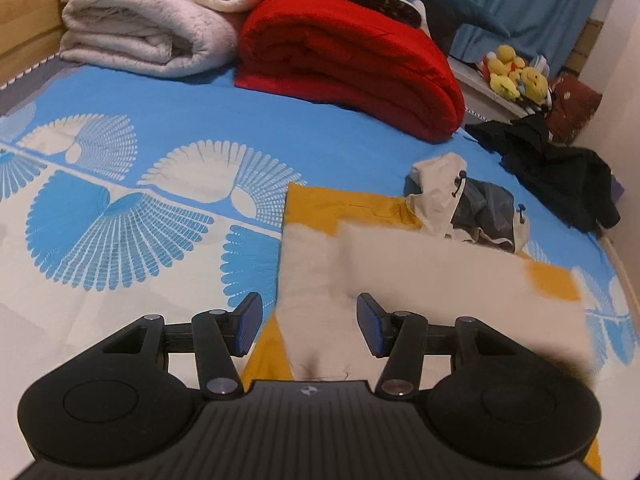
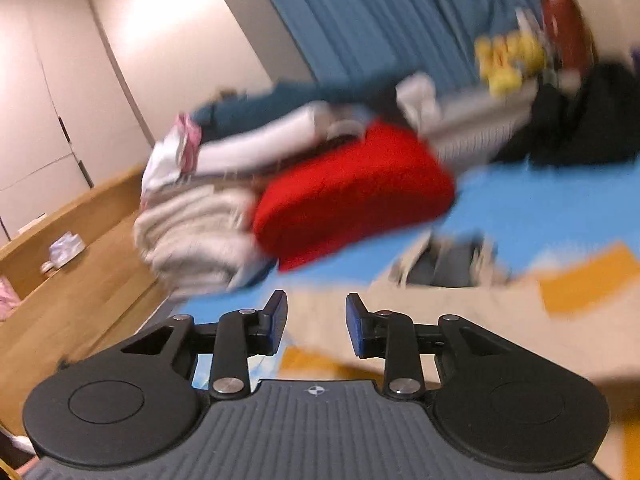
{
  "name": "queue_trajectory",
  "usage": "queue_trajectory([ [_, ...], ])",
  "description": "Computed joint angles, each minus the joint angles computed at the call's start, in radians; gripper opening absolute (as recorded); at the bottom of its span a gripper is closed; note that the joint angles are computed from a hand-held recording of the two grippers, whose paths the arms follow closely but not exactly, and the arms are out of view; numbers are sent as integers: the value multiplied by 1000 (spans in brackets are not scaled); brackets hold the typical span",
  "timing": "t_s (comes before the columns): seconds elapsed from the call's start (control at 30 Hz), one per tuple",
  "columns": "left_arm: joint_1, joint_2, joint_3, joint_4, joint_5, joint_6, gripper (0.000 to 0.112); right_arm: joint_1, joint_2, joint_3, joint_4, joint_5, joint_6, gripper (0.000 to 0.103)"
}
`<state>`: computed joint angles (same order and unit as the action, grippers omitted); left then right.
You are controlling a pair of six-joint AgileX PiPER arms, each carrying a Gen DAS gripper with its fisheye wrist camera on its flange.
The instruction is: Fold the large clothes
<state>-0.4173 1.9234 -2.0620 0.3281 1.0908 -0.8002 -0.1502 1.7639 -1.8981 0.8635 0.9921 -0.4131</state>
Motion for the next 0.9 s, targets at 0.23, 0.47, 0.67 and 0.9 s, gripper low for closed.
queue_trajectory([
  [0.23,14,20,34,-59,-52,-30,27,-95,-262,303,2,-122,-51,39],
  [0.47,15,87,31,-118,-114,-62,27,-93,-229,471,-62,-245,-43,41],
  [0.67,31,134,39,-181,-193,-92,27,-133,-33,360,-153,-92,218,41],
  [0.9,104,189,118,-367,-403,-92,32,-135,40,317,-214,-78,416,41],
])
